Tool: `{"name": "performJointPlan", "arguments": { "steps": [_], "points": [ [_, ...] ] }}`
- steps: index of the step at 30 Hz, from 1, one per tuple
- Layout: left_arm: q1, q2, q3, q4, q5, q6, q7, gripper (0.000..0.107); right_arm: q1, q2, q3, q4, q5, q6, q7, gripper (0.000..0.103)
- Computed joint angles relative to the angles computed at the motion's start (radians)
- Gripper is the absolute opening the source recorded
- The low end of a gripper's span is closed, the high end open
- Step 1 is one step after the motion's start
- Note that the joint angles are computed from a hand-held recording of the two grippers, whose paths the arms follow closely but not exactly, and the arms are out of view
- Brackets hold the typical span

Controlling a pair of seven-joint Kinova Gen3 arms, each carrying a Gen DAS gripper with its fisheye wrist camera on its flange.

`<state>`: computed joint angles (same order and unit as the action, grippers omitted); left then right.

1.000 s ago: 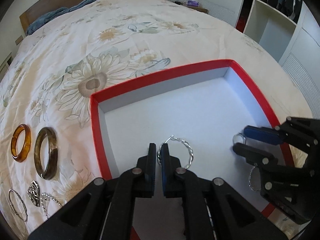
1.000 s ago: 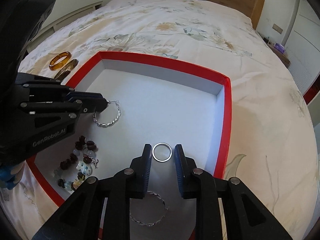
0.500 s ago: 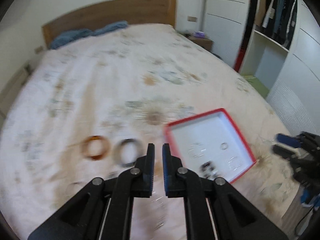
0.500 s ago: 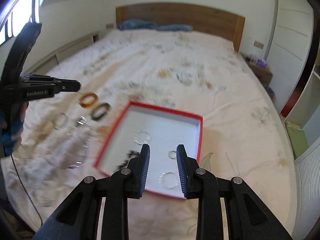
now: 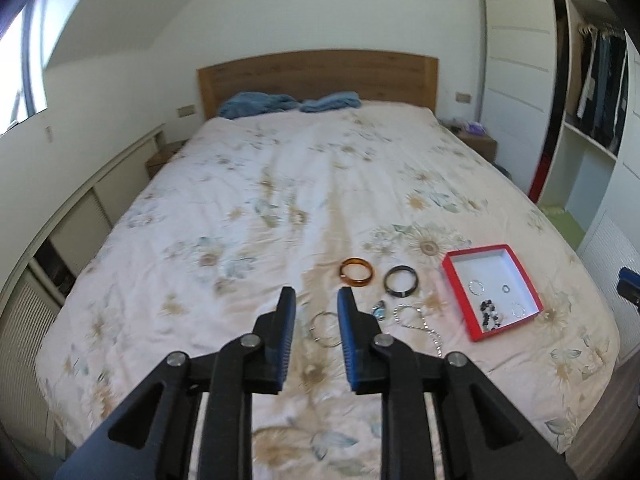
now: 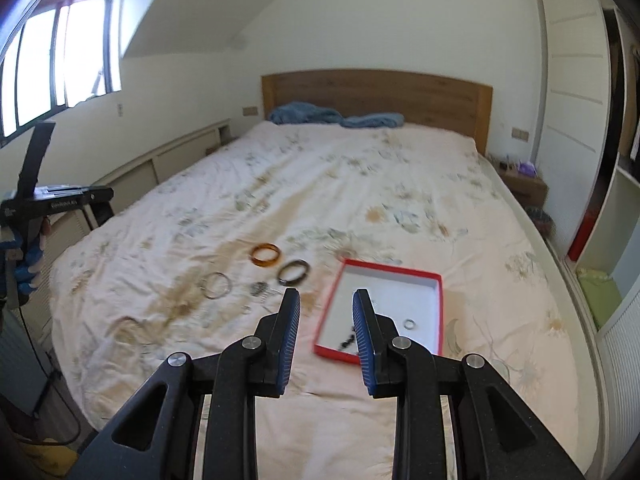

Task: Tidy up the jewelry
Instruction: 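Carry the ring and hoop into the red box and release both, then grasp the silver chain necklace with the right tool while the left tool grasps a small ring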

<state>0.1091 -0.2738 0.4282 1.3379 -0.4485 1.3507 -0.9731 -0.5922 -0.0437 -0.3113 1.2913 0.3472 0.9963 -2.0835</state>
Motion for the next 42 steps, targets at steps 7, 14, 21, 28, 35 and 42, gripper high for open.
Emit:
{"name": "performJointPlan", "arguments": {
  "steps": [7, 14, 21, 28, 35, 42],
  "points": [
    [-0.050, -0.179, -0.013, 0.085, 0.044, -0.014, -0.012, 0.021, -0.057, -0.029, -0.088, -0.021, 0.111, 0.038, -0.106, 0.028],
    [-0.109, -0.261, -0.018, 0.145, 0.135, -0.045, -0.055, 0.021, -0.100, -0.012, -0.114, -0.021, 0.130, 0.015, -0.144, 0.028],
    [-0.167, -0.228, -0.009, 0.295, 0.245, -0.187, -0.036, 0.021, -0.140, 0.096, -0.044, -0.027, 0.041, -0.036, -0.090, 0.028],
    [-0.109, -0.038, -0.021, 0.435, 0.270, -0.402, 0.023, 0.021, -0.141, 0.284, 0.047, -0.066, -0.123, -0.079, 0.034, 0.028],
    [0.004, 0.188, -0.105, 0.448, 0.312, -0.564, -0.050, 0.021, -0.132, 0.461, 0.116, -0.140, -0.238, -0.080, 0.139, 0.028],
    [0.077, 0.355, -0.198, 0.400, 0.392, -0.627, -0.175, 0.021, -0.147, 0.544, 0.165, -0.164, -0.255, -0.098, 0.144, 0.028]
  ]
}}
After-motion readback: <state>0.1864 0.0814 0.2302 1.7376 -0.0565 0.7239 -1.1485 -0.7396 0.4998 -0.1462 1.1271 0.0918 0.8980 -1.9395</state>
